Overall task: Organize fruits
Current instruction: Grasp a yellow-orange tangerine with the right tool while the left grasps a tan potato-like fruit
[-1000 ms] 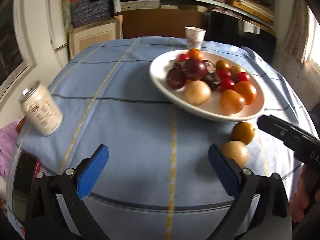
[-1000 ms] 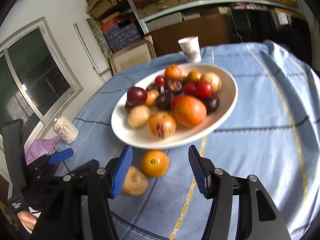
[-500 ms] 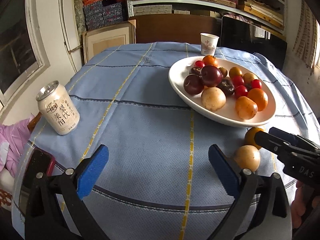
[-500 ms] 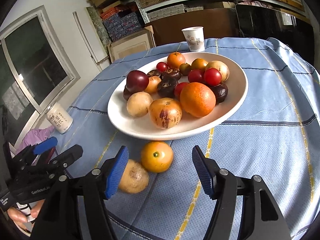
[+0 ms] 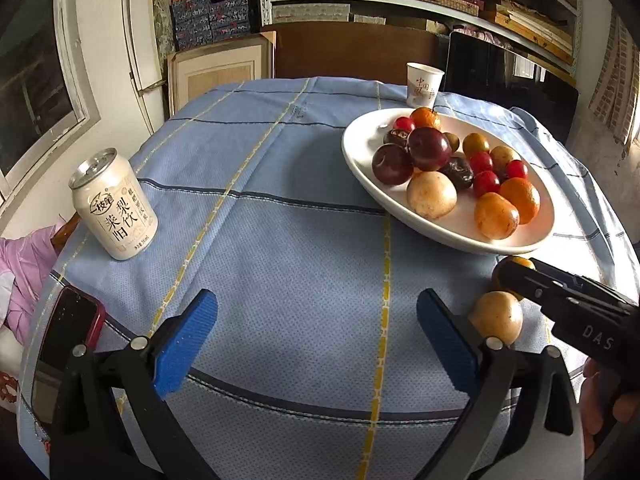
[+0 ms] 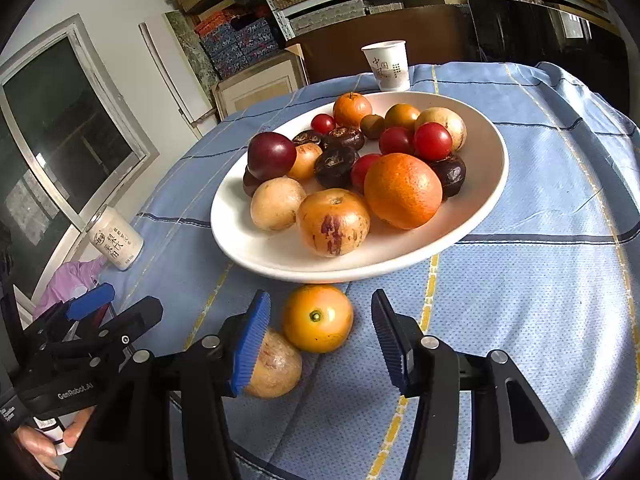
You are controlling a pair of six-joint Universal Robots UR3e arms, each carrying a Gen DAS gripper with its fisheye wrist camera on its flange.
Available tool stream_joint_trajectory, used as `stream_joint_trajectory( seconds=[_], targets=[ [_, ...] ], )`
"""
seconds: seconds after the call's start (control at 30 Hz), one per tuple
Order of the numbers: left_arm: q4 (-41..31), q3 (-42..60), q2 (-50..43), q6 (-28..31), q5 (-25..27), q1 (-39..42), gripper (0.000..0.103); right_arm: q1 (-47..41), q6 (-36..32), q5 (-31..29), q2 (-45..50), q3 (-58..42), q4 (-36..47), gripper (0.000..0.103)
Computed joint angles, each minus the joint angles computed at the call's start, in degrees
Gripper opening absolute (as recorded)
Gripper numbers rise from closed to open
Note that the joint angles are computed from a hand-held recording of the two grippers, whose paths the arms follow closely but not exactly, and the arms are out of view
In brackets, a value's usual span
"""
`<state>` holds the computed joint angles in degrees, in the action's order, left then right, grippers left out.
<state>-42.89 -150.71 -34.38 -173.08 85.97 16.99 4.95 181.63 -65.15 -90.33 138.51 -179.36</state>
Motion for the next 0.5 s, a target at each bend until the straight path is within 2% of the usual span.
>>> stream_joint_trajectory(
  seconds=[0.1,0.4,0.5],
  targets=[
    [1.3,0.0,-1.5,-0.5,0.8,-1.1,0.098,0.4,0.5,0.0,1.0,-0.9,0.4,0.048],
    [0.2,0.2,-0.7,-0.6,0.3,-0.8,0.098,0.6,1.8,0.0,2.3,-1.4,0.2,0.046],
    [0.5,0.1,-0.8,-0.5,0.3,-0.8,0.098,0.6,2.1,0.1,2.9,-1.9,0.4,0.041]
  ],
)
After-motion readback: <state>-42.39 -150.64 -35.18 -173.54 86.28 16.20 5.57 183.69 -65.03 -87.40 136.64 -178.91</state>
